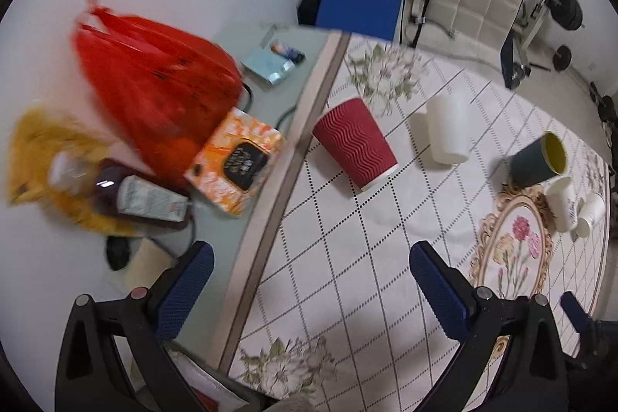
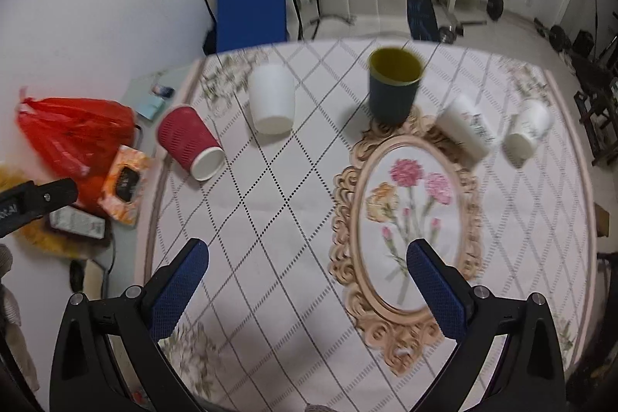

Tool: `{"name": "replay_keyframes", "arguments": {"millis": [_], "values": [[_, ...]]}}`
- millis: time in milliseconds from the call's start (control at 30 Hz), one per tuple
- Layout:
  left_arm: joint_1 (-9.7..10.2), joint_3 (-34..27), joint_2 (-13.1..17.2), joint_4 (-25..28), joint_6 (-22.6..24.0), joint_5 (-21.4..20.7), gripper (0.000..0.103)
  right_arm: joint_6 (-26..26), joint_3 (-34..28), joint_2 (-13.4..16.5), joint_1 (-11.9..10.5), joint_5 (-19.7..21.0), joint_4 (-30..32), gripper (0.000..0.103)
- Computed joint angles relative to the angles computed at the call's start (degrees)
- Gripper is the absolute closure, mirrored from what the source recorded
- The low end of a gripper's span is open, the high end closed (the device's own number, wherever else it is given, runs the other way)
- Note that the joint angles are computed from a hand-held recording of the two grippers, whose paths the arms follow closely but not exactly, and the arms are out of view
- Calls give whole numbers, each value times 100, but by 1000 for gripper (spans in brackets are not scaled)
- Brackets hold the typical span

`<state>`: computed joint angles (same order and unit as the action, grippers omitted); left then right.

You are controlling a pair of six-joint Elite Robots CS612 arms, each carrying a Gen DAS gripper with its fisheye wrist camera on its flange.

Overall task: Flip cup upside down
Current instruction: 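Reach the left gripper to the red ribbed cup and grasp it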

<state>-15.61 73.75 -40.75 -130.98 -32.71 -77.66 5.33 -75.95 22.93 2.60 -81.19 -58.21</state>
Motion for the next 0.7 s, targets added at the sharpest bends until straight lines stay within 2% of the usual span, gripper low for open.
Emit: {"name": "replay_keyframes", "arguments": {"millis": [67, 133, 267, 367, 433, 533, 700], "values": [[135, -406, 288, 279, -13, -361, 0, 74, 455, -85, 73, -90, -106, 0], [327, -1003, 699, 697, -88, -998, 0, 168, 953, -186, 138, -178, -243, 0], [630, -2033, 1415, 1317, -490, -2183, 8, 303, 1759, -398, 221, -327, -377, 0], [780, -2642, 1841, 1602, -819, -2813, 12, 349, 2300, -556, 265, -450, -437, 0], [860, -3085, 2133, 1792, -968, -3218, 20, 383, 2661, -672, 288, -529, -503, 0], [885, -3731, 2501, 2182, -974, -3410, 20, 454, 3128, -836, 308, -587, -587, 0], [768, -4768, 3001, 3189, -479, -3158, 21, 501, 3769, -1068, 307, -542, -765, 0]]}}
